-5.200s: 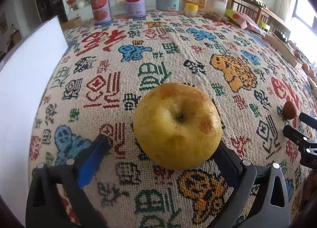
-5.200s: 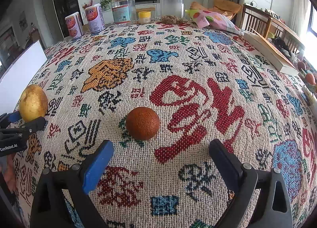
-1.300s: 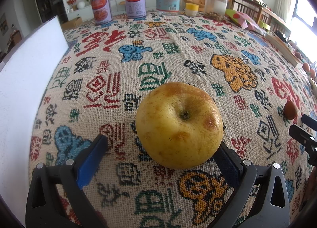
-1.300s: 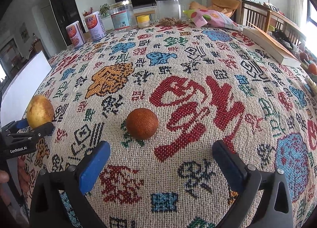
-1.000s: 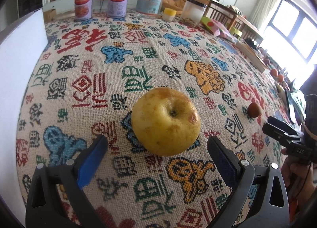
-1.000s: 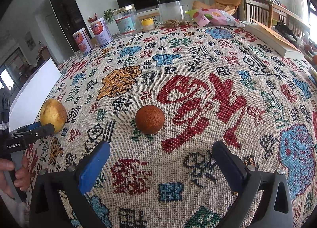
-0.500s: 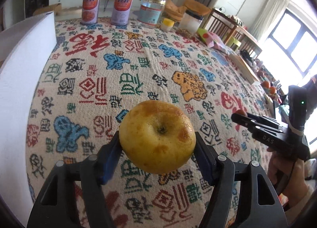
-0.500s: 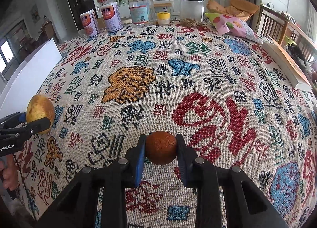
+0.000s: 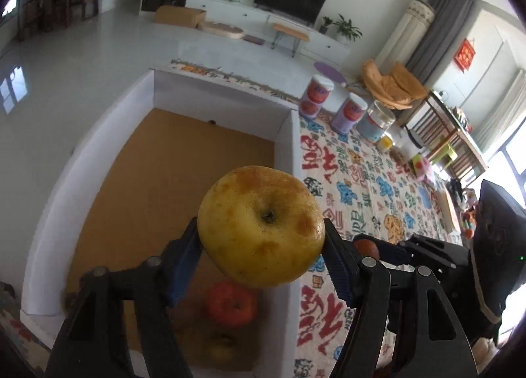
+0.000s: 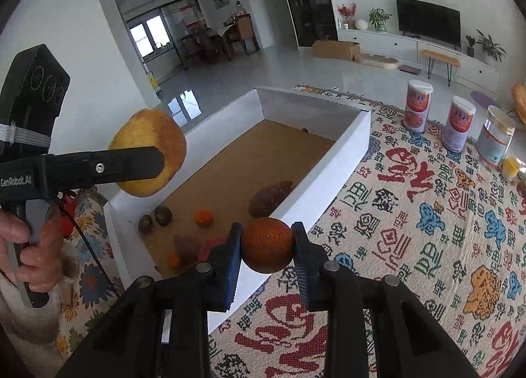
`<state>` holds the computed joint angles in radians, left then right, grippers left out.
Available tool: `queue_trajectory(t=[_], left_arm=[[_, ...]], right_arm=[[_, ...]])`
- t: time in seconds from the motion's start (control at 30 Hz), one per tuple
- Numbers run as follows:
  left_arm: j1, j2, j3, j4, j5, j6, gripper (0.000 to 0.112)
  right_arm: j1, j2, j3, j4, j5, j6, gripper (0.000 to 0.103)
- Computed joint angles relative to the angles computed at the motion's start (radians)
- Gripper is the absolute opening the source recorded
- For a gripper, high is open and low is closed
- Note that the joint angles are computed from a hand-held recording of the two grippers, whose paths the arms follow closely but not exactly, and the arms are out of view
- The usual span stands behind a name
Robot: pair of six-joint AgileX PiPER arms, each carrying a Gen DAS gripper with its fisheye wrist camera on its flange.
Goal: Organize fruits
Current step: 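Carry the yellow apple and brown fruit over the white box and open both grippers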
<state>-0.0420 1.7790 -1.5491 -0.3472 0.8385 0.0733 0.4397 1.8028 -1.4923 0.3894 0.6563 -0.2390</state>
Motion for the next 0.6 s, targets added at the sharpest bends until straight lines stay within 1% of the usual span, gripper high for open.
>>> queue_trajectory(t=[0.07,0.17,0.23,0.27,0.3,0.33,0.37,0.4,0.43,0.47,0.5,0.53,0.6], left_arm=[[0.019,0.144,-0.094,0.05,0.02,-0.054,0.071],[0.032,0.319,-0.232,0.086,0.086,-0.097,0.071],[0.031,0.372,-0.265,0.106,0.115,-0.105,0.071],[0.028,0.391,-0.275,0.12,0.125,-0.109,0.071],[0.024,0.392,-0.266,0.141,0.127,-0.12,0.071],[0.024,0.378,-0.237,0.155,0.108,-0.126,0.072],[0.026,0.347,-0.192,0.161,0.07,-0.123,0.074],[0.031,0.311,-0.152,0.155,0.031,-0.103,0.075],[0.03,0.266,-0.108,0.166,-0.003,-0.097,0.081],[0.026,0.222,-0.074,0.201,-0.032,-0.111,0.083],[0.016,0.168,-0.027,0.245,-0.069,-0.132,0.083],[0.009,0.111,0.016,0.278,-0.105,-0.14,0.083],[-0.011,-0.019,0.127,0.351,-0.181,-0.172,0.083]], right_arm=[[0.054,0.145,-0.192,-0.096,0.08,0.087,0.03],[0.114,0.339,-0.45,-0.229,0.226,0.187,0.03],[0.142,0.426,-0.56,-0.314,0.287,0.244,0.03],[0.147,0.466,-0.614,-0.328,0.325,0.259,0.031],[0.143,0.507,-0.672,-0.318,0.371,0.261,0.031],[0.14,0.522,-0.689,-0.316,0.389,0.269,0.033],[0.133,0.51,-0.666,-0.308,0.373,0.267,0.035],[0.124,0.474,-0.604,-0.289,0.325,0.261,0.039],[0.112,0.431,-0.534,-0.259,0.274,0.248,0.051],[0.105,0.4,-0.494,-0.251,0.246,0.253,0.075],[0.103,0.368,-0.459,-0.262,0.222,0.265,0.085],[0.104,0.33,-0.416,-0.27,0.189,0.268,0.092],[0.113,0.256,-0.345,-0.314,0.145,0.291,0.092]])
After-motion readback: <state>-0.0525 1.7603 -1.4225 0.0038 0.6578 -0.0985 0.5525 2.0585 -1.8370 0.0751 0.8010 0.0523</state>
